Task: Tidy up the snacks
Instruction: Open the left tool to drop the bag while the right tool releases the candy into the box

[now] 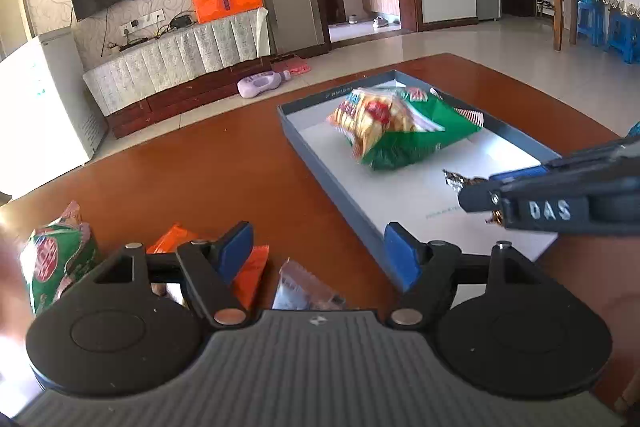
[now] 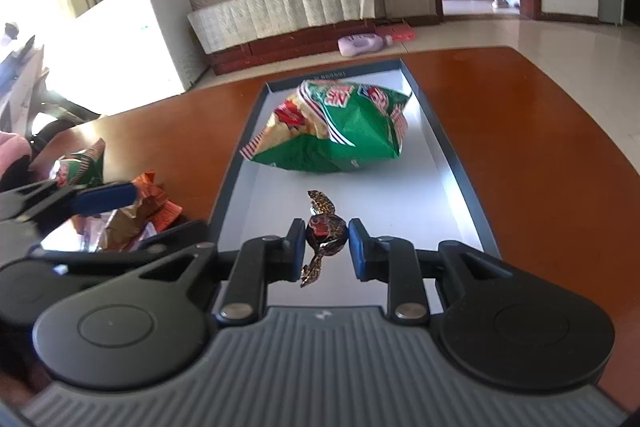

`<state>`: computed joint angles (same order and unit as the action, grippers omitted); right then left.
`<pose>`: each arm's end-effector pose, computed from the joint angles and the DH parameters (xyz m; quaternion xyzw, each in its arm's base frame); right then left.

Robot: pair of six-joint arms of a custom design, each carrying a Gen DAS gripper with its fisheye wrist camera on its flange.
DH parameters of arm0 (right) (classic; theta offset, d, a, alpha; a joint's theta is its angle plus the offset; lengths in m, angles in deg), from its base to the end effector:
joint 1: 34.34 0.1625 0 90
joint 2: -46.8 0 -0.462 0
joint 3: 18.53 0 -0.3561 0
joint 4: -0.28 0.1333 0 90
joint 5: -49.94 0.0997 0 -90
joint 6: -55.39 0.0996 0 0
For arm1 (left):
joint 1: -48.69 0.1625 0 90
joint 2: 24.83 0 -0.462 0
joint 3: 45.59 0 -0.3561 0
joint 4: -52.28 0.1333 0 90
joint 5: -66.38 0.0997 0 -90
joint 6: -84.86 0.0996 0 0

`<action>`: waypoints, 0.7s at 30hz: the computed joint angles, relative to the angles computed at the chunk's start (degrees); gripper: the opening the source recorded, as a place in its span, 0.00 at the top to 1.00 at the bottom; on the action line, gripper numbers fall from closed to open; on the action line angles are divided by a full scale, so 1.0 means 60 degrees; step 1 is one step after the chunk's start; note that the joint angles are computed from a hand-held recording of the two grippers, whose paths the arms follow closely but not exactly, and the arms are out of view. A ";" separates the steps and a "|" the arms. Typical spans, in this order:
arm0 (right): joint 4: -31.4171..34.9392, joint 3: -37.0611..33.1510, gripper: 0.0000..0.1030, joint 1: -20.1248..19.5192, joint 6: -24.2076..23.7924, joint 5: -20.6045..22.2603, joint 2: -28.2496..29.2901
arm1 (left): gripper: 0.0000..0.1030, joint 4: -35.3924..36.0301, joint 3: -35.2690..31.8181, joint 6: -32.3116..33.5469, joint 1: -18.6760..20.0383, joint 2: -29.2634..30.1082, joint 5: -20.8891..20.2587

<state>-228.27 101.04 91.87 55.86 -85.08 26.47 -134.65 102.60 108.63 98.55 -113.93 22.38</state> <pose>0.3448 -0.3645 -0.0198 0.1444 -0.8675 0.4084 0.2445 -0.0440 -0.3701 0.3254 0.3534 0.8059 -0.3481 0.3234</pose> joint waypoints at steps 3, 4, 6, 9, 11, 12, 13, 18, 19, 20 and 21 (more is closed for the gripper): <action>0.0160 0.0007 0.73 0.0000 0.0066 -0.0051 0.0016 | 0.23 0.0816 0.0076 -0.0435 -0.0124 -0.0611 0.0151; 0.0227 0.0011 0.68 -0.0017 0.0060 -0.0023 -0.0001 | 0.22 0.1189 0.0080 -0.0627 -0.0150 -0.0841 0.0205; 0.0202 0.0057 0.55 -0.0021 -0.0013 0.0000 0.0003 | 0.20 0.1853 0.0127 -0.0924 -0.0264 -0.1262 0.0380; -0.0183 0.0162 0.50 0.0008 -0.0236 0.0123 0.0044 | 0.19 0.2687 0.0213 -0.1226 -0.0420 -0.1889 0.0662; -0.0626 0.0238 0.50 0.0083 -0.0507 0.0203 0.0125 | 0.18 0.3409 0.0198 -0.1557 -0.0487 -0.2346 0.0838; -0.0825 0.0287 0.50 0.0120 -0.0657 0.0266 0.0149 | 0.18 0.3687 0.0198 -0.1784 -0.0538 -0.2462 0.0952; -0.1035 0.0350 0.50 0.0178 -0.0817 0.0339 0.0157 | 0.18 0.4026 0.0174 -0.1951 -0.0558 -0.2672 0.1005; -0.2192 0.0719 0.50 0.0570 -0.1654 0.0579 0.0276 | 0.17 0.5241 0.0173 -0.2234 -0.0793 -0.3736 0.1409; -0.2284 0.0819 0.51 0.0665 -0.1771 0.0570 0.0317 | 0.17 0.5546 0.0157 -0.2301 -0.0849 -0.4039 0.1461; -0.2203 0.0913 0.51 0.0821 -0.1808 0.0466 0.0337 | 0.17 0.5877 0.0111 -0.2375 -0.0884 -0.4326 0.1477; -0.2195 0.0980 0.50 0.1013 -0.1857 0.0369 0.0376 | 0.17 0.6307 0.0022 -0.2472 -0.0900 -0.4609 0.1468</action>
